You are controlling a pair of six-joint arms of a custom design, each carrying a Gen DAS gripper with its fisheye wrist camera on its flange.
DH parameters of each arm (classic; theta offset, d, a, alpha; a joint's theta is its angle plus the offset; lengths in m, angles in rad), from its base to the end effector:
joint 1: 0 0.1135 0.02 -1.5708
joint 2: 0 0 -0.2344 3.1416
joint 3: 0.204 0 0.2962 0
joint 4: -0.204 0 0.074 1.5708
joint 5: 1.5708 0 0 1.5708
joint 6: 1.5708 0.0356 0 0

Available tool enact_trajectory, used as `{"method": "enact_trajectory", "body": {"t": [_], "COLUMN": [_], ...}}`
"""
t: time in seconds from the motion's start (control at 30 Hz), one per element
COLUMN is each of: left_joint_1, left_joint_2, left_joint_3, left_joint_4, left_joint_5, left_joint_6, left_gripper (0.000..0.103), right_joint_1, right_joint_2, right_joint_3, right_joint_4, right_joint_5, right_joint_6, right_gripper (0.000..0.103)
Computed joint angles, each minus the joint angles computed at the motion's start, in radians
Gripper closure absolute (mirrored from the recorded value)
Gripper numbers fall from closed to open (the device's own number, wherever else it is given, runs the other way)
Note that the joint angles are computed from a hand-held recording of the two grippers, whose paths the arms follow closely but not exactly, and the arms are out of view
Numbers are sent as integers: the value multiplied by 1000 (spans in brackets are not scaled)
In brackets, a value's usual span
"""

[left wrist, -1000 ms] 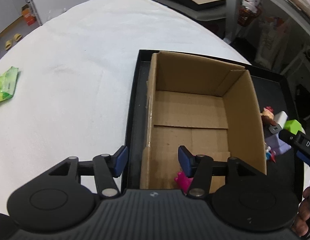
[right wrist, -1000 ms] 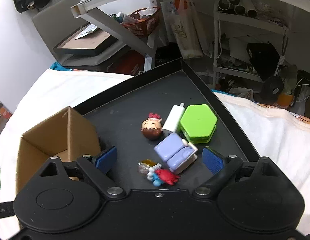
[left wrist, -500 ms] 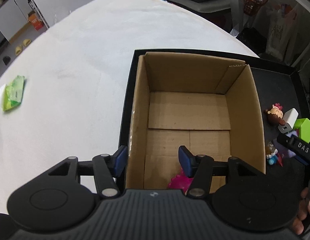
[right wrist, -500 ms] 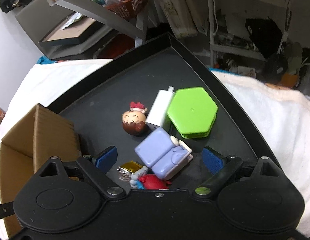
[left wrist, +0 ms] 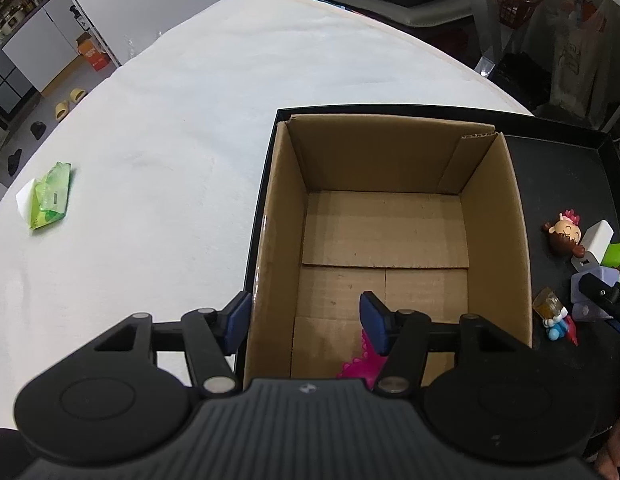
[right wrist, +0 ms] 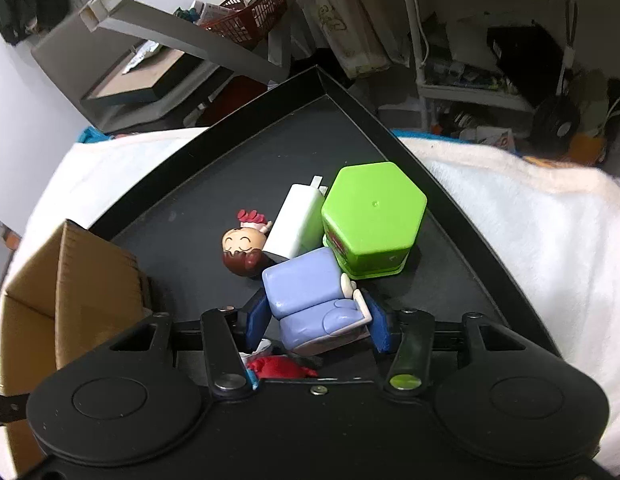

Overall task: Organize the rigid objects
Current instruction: 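Lift the lavender armchair with the right gripper and lower it into the box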

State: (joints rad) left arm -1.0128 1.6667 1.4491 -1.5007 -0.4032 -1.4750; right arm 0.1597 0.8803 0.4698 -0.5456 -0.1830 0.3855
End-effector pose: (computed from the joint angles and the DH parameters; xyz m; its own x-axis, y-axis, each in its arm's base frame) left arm 0.1828 -0.2666 0.2372 -0.8572 -0.3558 -0.3723 -0.4438 0.8772 0.1834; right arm 0.2196 0.0419 0.1444 -0.8451 0.2384 -0.4785 0.0624 0.9329 0.3546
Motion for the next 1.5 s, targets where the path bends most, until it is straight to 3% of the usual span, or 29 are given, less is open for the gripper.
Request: {"method": "enact_trajectory", "body": {"t": [0.3, 0.7, 1.23, 1.5], "left_joint_1": [-12, 0, 22, 25], "left_joint_2": [-18, -162, -321, -434], "left_joint_3": [-6, -149, -351, -478], "left_joint_4": [2, 114, 248, 355], "left_joint_5": [-16, -13, -58, -69], "left_joint_6": [6, 6, 19, 23], "left_gripper": [45, 45, 45, 50], "right_joint_1": [-14, 24, 239, 364], "right_joint_2": [-34, -110, -177, -112], "right_joint_3": [2, 20, 132, 216], "right_joint_4": [5, -29, -144, -163], "right_joint_5": [-57, -67, 132, 239], "right_joint_6": [-15, -39, -51, -43], "right_gripper": [54, 54, 54, 54]}}
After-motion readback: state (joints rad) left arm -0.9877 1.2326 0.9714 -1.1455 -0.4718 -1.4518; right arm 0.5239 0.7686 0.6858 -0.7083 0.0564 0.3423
